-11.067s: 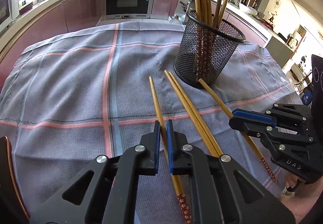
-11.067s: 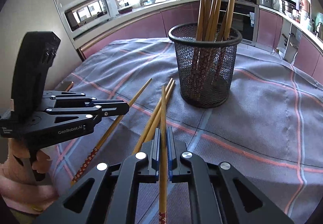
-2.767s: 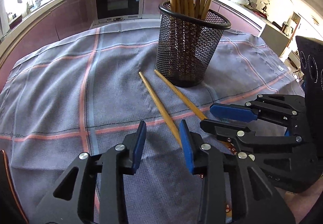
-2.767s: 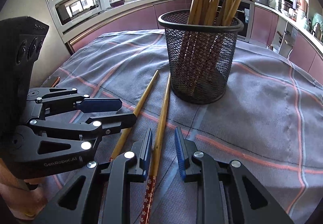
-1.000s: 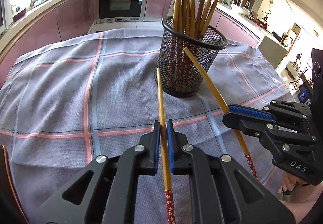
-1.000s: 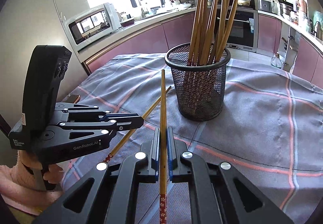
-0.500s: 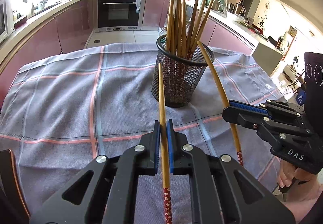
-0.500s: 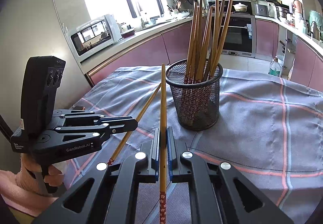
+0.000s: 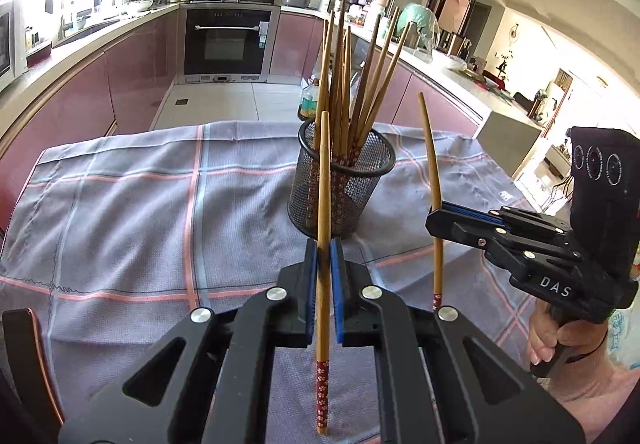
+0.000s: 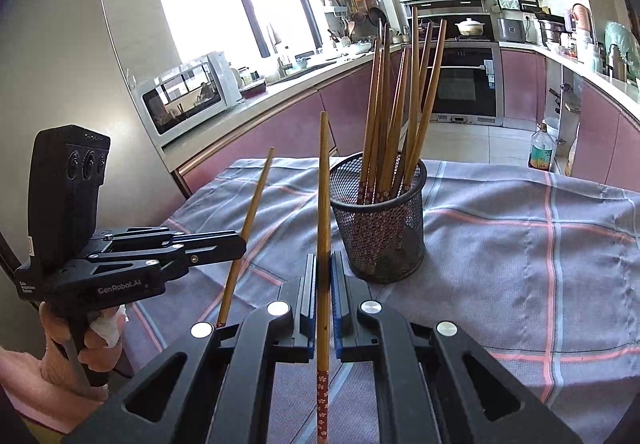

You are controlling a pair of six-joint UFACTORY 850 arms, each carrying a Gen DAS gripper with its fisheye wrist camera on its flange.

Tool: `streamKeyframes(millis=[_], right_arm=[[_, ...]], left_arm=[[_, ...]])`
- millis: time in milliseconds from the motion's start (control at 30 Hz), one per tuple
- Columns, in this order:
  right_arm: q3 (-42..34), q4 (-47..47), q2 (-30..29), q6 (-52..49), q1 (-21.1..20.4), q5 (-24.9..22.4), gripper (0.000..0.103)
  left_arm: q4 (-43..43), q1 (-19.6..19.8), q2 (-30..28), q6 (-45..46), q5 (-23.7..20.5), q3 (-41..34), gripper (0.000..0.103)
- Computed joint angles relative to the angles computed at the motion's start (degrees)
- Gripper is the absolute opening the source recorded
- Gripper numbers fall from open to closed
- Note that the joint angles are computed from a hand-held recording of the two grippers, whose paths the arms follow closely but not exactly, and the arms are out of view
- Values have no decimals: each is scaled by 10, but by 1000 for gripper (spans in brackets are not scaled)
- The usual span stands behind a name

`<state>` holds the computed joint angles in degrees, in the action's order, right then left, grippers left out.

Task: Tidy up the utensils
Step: 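Lift both held chopsticks upright and carry them over the mesh cup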

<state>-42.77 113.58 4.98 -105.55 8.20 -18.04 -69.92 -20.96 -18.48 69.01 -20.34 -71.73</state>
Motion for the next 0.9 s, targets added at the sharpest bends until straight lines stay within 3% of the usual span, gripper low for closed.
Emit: streamKeyframes(millis=[900], right_arm=[[-23,128,12,-129,-6,-5,5]], left_arm=[[-122,7,28,106,-13,-5,7]])
